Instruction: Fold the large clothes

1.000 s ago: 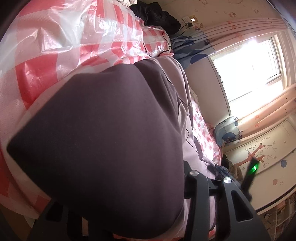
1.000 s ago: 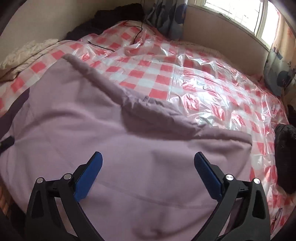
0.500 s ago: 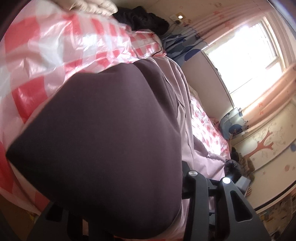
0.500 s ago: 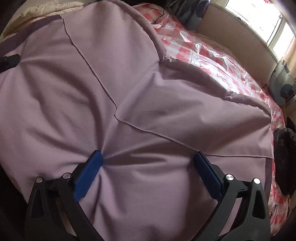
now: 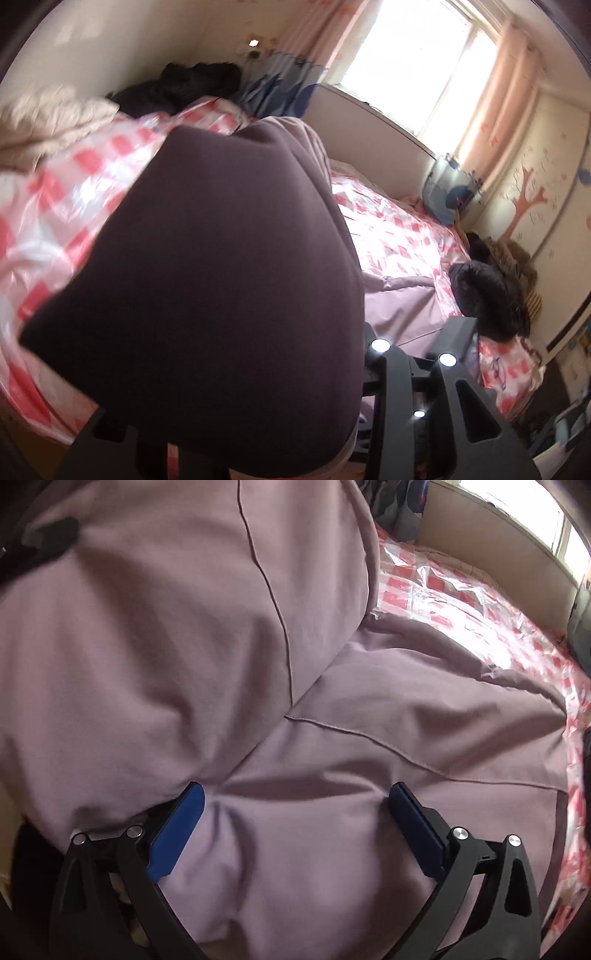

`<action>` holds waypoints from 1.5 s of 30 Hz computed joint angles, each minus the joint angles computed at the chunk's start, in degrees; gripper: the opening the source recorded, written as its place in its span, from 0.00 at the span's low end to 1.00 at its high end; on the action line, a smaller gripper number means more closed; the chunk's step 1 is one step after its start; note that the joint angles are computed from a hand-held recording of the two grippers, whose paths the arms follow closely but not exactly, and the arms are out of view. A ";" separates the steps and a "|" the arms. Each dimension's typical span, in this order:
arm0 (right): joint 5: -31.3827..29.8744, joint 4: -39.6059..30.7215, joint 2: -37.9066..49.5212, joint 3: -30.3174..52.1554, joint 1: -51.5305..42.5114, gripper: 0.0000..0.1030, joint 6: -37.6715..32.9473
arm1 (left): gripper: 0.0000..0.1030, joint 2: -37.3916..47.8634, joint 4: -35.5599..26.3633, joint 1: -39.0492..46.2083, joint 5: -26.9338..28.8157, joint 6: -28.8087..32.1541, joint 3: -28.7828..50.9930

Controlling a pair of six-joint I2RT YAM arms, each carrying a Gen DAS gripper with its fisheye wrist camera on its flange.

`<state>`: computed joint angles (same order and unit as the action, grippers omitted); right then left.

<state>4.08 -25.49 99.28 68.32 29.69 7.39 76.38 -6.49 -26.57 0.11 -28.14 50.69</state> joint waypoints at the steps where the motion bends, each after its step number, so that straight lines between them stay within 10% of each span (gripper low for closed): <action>1: -7.15 3.71 -4.96 -4.97 -2.97 0.94 1.11 | 0.37 0.61 -1.04 -1.41 -1.37 0.84 1.65; 9: -60.52 17.86 -23.26 -24.57 -42.38 0.94 12.93 | 0.37 13.89 -5.09 -17.87 -14.77 7.06 18.96; 15: -72.73 2.99 -20.29 -14.21 -68.27 0.94 5.06 | 0.37 38.81 -11.11 -31.56 -20.31 16.52 43.44; 19: -64.57 -17.08 -13.04 5.99 -68.18 0.94 -7.57 | 0.38 52.78 -14.33 -38.99 -28.79 26.39 56.03; 25: -30.65 -34.64 6.26 34.33 -46.59 0.94 -15.80 | 0.47 54.04 -16.30 -39.70 -29.58 30.89 57.12; 33: -0.65 -25.78 4.27 20.72 -40.10 0.94 -18.45 | 0.57 28.49 -14.71 -32.18 -8.14 23.81 32.54; 39: -8.78 -22.48 -2.36 11.48 -45.01 0.94 -18.47 | 0.62 20.79 -9.99 -13.56 3.90 6.61 22.89; 45: -10.13 -24.51 -9.64 15.39 -43.30 0.94 -17.43 | 0.69 30.72 -10.53 -16.09 0.61 10.73 29.26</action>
